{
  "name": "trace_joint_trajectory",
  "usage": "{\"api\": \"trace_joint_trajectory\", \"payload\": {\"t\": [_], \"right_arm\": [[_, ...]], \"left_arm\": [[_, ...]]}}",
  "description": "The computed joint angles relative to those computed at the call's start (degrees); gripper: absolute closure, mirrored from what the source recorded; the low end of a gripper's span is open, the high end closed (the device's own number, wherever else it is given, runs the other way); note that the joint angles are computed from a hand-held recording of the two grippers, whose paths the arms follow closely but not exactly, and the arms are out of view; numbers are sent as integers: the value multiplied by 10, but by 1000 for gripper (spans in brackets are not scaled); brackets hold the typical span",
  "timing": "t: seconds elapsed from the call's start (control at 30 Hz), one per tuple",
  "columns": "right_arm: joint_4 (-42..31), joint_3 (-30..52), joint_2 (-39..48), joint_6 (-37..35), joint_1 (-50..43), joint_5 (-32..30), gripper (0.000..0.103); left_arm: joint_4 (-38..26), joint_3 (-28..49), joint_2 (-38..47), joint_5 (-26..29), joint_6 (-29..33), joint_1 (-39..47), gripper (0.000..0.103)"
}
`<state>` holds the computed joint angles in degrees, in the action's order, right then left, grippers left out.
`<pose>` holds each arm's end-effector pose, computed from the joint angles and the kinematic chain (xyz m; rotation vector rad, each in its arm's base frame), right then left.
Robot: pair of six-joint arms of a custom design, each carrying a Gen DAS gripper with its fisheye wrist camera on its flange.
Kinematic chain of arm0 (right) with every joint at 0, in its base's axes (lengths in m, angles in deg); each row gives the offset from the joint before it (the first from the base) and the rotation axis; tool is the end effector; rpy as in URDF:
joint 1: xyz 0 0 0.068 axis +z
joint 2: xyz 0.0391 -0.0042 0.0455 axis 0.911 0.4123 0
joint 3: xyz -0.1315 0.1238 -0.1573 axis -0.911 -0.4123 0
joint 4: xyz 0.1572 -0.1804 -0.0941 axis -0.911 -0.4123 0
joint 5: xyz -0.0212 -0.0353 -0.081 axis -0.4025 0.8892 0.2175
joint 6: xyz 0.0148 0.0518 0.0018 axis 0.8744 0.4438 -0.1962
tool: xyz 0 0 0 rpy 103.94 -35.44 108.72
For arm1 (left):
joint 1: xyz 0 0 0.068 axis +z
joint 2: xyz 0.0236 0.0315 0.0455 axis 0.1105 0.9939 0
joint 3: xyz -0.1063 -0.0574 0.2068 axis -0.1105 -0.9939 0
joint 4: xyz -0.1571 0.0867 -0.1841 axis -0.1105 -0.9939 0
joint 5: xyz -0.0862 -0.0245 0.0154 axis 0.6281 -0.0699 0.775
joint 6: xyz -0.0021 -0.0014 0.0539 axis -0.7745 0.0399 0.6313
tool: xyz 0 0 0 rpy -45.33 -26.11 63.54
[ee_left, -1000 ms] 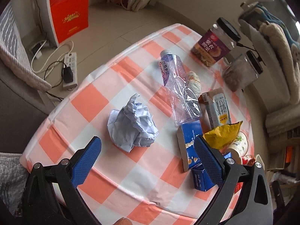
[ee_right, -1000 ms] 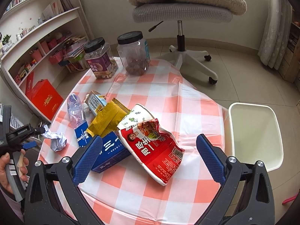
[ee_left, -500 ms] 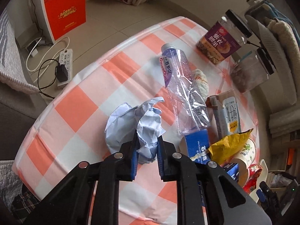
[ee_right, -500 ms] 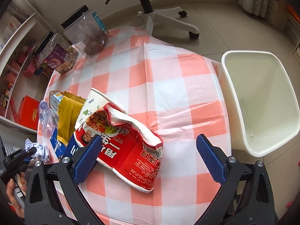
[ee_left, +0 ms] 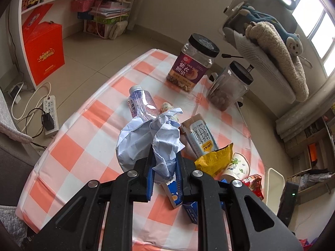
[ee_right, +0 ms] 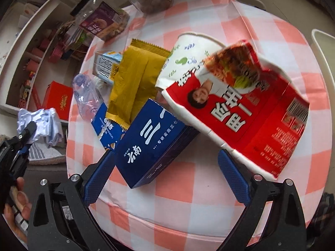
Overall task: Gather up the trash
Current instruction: 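Grasp the crumpled white paper with the left gripper while the right gripper grasps the dark blue box, then carry the dark blue box and crumpled paper over the white bin and release both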
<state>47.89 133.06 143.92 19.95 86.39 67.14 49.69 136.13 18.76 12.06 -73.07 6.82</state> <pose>0.2918 0.1180 0.1043 0.4962 2.7862 0.5620 0.2987 -0.0065 0.1931 -0.2366 2.4774 -0.4292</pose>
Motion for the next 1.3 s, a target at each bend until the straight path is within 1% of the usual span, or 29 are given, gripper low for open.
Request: {"api": "trace_joint_trajectory", "payload": {"t": [0.1,0.13,0.17,0.2,0.23,0.3,0.37,0.43,0.47,0.5,0.53,0.63,0.73,0.9,1.03,1.13,1.3], "right_arm": [[35,21,58,127,29,10,9],[46,29,75,162,37,13,6],[42,41,85,188,51,42,6],[42,51,89,200,66,73,7],[35,68,97,199,76,91,7],[5,110,125,186,84,99,7],[-14,132,145,164,85,104,8],[-24,137,145,134,93,129,21],[-29,137,144,118,96,139,23],[-20,124,135,103,96,141,31],[-12,110,123,89,95,137,36],[-5,82,89,49,96,129,45],[-3,55,39,9,106,154,48],[-10,21,-51,-48,103,183,48],[-10,17,-98,-100,85,218,48],[-10,-3,-152,-144,69,247,48],[-6,-21,-211,-200,22,259,48]], "left_arm": [[-5,1,-7,-3,12,10,86],[-7,3,-7,0,13,17,86],[-9,3,-8,8,13,25,86],[-13,7,-7,16,14,33,86],[-17,8,-6,26,17,42,86],[-21,10,-7,35,23,51,86],[-19,10,-7,32,27,54,86],[-19,9,-10,32,34,56,86],[-20,9,-11,35,38,57,86],[-21,7,-14,39,42,58,86],[-17,5,-16,40,41,56,86],[-10,-4,-29,35,47,44,86],[0,-18,-47,21,50,26,86],[15,-31,-65,8,45,-3,86],[32,-42,-79,-7,36,-34,86],[48,-49,-87,-20,26,-60,86],[73,-55,-85,-45,10,-110,86]]}}
